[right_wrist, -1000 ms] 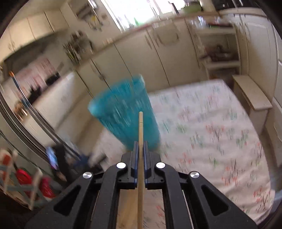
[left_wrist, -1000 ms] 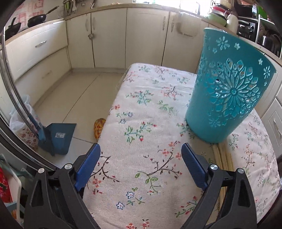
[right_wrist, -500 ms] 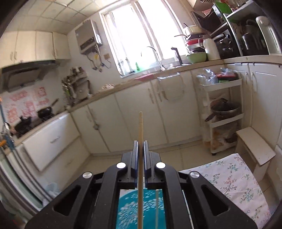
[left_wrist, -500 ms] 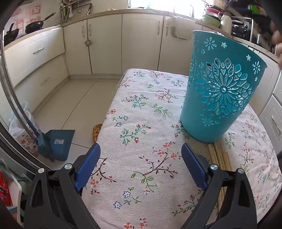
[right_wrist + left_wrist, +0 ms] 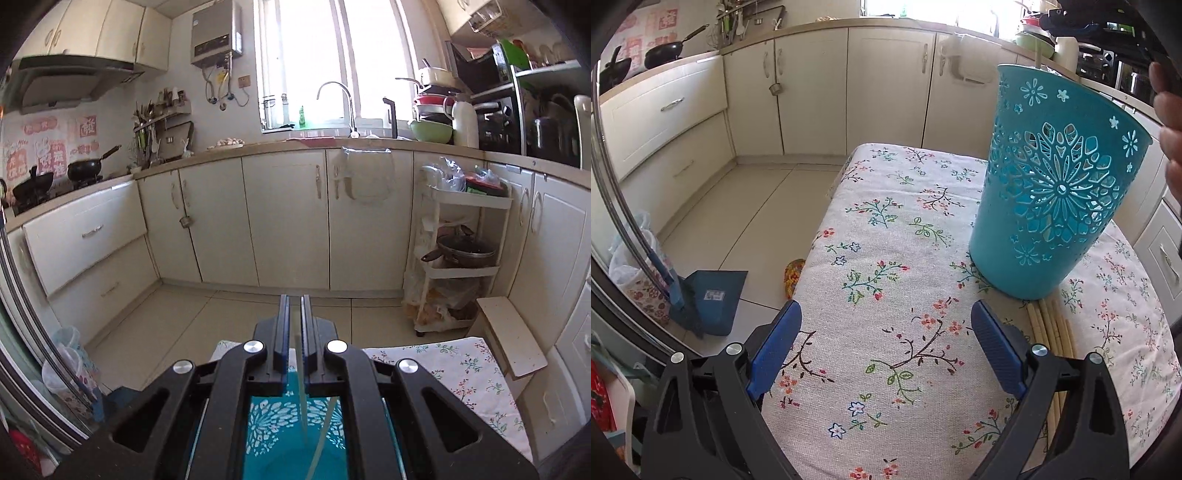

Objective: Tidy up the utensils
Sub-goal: 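Lift the stick over the teal basket and open the right tool, then move both tools back down to the remaining wooden sticks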

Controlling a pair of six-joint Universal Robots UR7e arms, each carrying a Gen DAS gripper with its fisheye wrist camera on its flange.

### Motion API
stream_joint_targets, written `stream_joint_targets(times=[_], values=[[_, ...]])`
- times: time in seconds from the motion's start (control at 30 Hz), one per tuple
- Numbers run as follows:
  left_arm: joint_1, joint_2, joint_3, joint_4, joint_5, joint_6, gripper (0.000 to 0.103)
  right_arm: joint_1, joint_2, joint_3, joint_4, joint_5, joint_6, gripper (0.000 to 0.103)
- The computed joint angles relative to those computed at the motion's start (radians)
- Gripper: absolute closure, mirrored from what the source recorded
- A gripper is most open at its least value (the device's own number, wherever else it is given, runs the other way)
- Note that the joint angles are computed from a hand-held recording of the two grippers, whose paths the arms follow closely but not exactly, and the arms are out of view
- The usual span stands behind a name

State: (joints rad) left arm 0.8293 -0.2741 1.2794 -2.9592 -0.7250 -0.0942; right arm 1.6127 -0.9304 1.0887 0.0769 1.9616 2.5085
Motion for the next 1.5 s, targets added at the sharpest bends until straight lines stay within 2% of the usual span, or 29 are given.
stream_joint_targets(times=[0.23,0.5,0.63,0.77,0.87,0.97,1.07,1.37,1.5], values=[[-0.003,0.0,0.003,-0.002,0.009,0.009,0.014,0.016,-0.043,0.092,-0.065,0.049,-0.077,0.097],[-0.007,0.001,0.006,0.001,0.019,0.021,0.014,0.025,-0.087,0.164,-0.09,0.064,-0.086,0.094],[-0.008,0.0,0.006,0.007,0.022,0.024,0.014,0.018,-0.138,0.231,-0.101,0.044,-0.059,0.077],[-0.006,-0.003,0.009,0.009,0.017,0.019,0.013,-0.005,-0.224,0.352,-0.11,0.035,0.002,0.073],[-0.004,-0.006,0.01,0.011,0.011,0.015,0.013,-0.042,-0.267,0.425,-0.068,0.054,0.062,0.073],[-0.004,-0.002,0.006,0.009,0.011,0.019,0.013,-0.088,-0.258,0.441,0.032,0.081,0.127,0.074],[-0.005,0.002,0.002,0.01,0.016,0.028,0.013,-0.127,-0.216,0.432,0.121,0.093,0.178,0.08],[-0.006,0.002,-0.001,0.025,0.014,0.029,0.013,-0.142,-0.109,0.354,0.196,0.111,0.214,0.082],[-0.006,0.005,-0.003,0.021,0.012,0.035,0.013,-0.162,-0.109,0.372,0.194,0.098,0.208,0.082]])
